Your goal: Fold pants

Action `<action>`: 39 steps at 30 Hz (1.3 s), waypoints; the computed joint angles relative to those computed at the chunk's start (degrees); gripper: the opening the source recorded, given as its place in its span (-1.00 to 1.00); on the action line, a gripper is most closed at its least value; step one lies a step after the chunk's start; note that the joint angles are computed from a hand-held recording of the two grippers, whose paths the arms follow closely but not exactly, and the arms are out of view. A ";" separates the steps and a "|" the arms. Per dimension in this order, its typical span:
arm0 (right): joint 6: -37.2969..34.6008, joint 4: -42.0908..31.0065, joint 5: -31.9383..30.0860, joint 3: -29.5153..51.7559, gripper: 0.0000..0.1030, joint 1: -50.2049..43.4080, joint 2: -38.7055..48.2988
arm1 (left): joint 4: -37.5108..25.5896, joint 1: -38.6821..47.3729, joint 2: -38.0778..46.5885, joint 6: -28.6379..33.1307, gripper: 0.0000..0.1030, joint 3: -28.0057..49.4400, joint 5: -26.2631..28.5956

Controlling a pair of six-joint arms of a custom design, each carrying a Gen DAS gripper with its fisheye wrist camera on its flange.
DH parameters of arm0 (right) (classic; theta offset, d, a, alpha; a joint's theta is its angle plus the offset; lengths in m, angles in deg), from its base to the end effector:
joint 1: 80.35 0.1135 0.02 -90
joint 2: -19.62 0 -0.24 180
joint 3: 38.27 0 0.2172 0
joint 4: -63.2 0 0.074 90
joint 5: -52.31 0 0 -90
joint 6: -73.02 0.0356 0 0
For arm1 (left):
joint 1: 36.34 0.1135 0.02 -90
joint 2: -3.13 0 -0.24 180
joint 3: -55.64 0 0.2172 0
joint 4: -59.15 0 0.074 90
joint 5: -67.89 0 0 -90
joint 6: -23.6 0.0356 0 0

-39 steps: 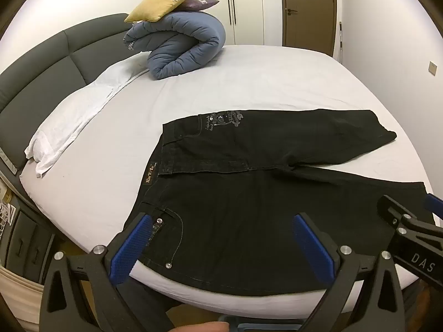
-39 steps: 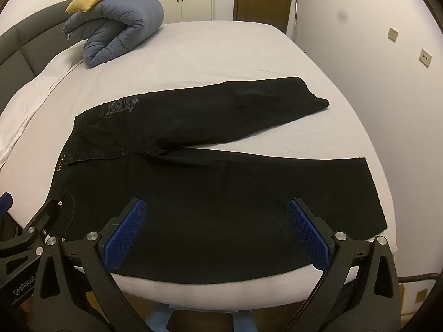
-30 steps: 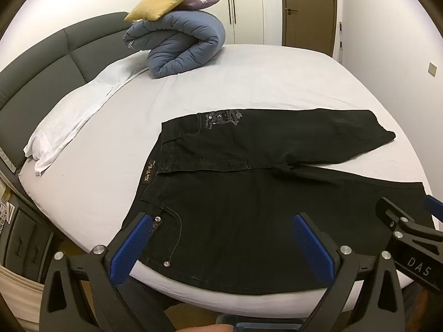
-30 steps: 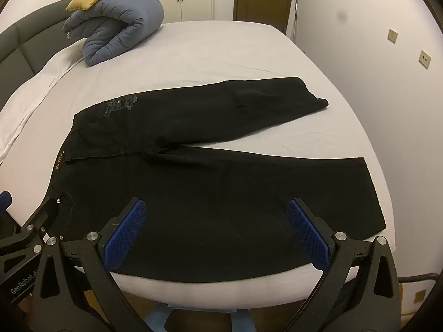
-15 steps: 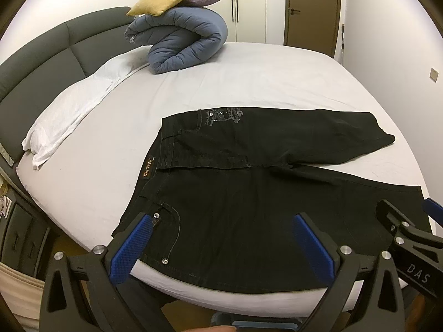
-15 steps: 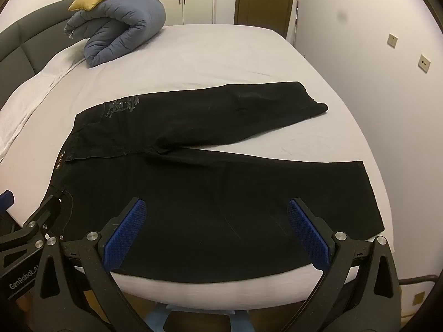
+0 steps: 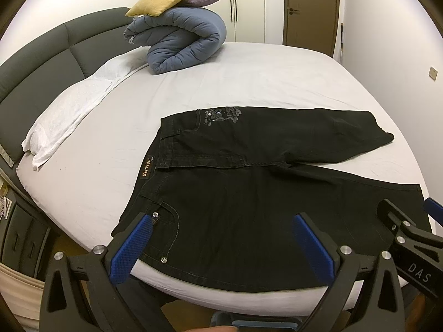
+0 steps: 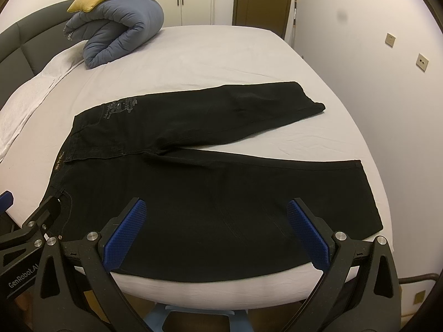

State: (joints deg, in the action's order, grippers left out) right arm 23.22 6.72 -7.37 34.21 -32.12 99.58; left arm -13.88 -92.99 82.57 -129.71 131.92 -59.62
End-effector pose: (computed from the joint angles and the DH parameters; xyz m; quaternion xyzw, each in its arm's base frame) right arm 0.1729 0.1666 0.2275 -0.0071 0.9422 -0.0310 0.3335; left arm 0.1376 -0.1696 0.2382 -0.0932 0.9362 0.0611 0.3333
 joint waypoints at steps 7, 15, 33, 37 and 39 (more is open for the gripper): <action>-0.07 0.01 -0.06 -0.11 1.00 -0.03 -0.13 | -0.01 -0.03 -0.02 -0.05 1.00 -0.03 0.00; -0.20 0.12 -0.32 -0.72 1.00 -0.21 -0.74 | -0.27 -0.65 0.07 -0.80 1.00 -0.14 -0.20; 0.39 0.16 0.12 -0.92 1.00 0.62 -0.60 | -0.29 -0.51 0.03 -0.59 1.00 -0.09 -0.11; 0.44 0.20 0.20 -0.96 1.00 0.65 -0.58 | -0.32 -0.64 -0.10 -0.67 1.00 -0.32 -0.04; 0.55 0.20 0.23 -0.89 1.00 0.70 -0.43 | -0.14 -0.55 -0.33 -0.59 1.00 -0.62 0.07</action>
State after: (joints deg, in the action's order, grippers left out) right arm 23.77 6.92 -7.13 33.32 -31.42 99.15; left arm -14.02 -93.54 82.25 -130.30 131.30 -59.55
